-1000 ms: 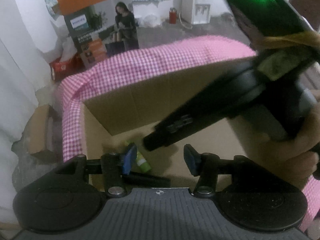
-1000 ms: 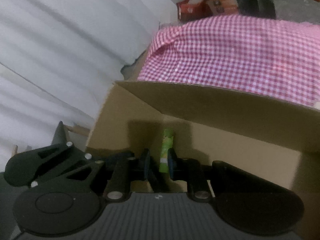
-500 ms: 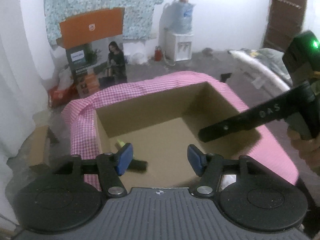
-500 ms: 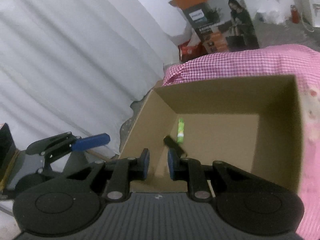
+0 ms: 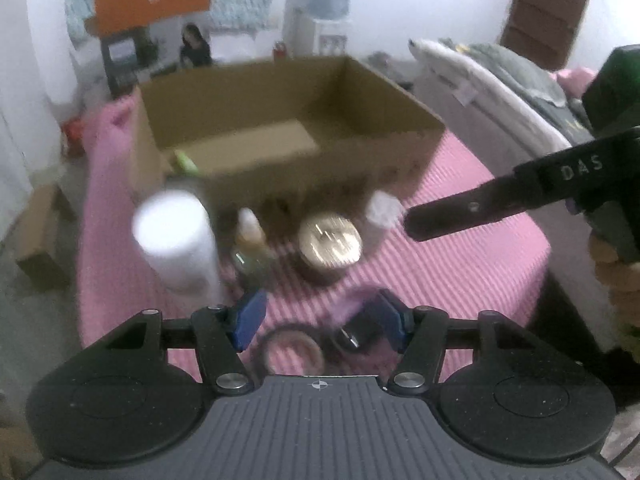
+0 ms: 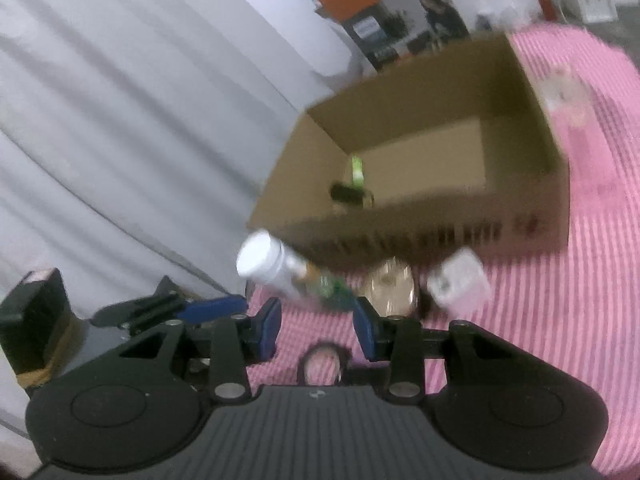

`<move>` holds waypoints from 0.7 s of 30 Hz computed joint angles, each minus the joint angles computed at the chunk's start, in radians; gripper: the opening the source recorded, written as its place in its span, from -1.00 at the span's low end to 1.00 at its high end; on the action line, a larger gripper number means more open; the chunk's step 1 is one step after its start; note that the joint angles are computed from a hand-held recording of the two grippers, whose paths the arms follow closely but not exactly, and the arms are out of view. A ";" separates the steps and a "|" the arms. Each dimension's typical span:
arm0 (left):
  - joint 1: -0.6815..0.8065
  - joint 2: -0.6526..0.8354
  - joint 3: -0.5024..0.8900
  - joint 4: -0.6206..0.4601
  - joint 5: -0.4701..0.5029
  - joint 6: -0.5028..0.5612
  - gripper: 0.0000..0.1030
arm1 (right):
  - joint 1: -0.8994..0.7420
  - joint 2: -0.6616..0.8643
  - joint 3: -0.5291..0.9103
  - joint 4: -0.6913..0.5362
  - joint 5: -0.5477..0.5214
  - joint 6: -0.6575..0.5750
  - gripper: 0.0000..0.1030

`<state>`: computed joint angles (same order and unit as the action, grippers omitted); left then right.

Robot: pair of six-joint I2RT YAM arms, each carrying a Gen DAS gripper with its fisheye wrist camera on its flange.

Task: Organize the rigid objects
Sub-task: 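Grasp the black oval item in the pink bowl with the right gripper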

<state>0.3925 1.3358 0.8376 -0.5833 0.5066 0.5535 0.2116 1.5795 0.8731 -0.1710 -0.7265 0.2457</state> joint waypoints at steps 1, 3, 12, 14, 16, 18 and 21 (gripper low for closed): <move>-0.004 -0.002 -0.020 0.009 0.003 0.003 0.16 | 0.005 -0.001 -0.022 0.007 0.004 0.006 -0.18; -0.012 -0.001 -0.053 0.030 0.005 0.005 0.12 | 0.016 0.004 -0.054 0.017 0.016 0.022 -0.18; -0.085 0.046 -0.115 0.130 -0.063 0.009 -0.25 | 0.047 0.112 -0.100 0.082 0.005 0.126 -0.27; -0.102 0.060 -0.116 0.147 -0.087 0.001 -0.33 | 0.050 0.141 -0.089 0.079 -0.003 0.143 -0.28; -0.101 0.078 -0.115 0.154 -0.090 0.000 -0.38 | 0.051 0.176 -0.062 0.069 -0.010 0.153 -0.28; -0.103 0.107 -0.104 0.151 -0.085 -0.010 -0.46 | 0.062 0.219 -0.032 0.073 -0.006 0.173 -0.28; -0.090 0.139 -0.092 0.136 -0.066 -0.004 -0.54 | 0.067 0.257 0.002 0.054 -0.007 0.180 -0.28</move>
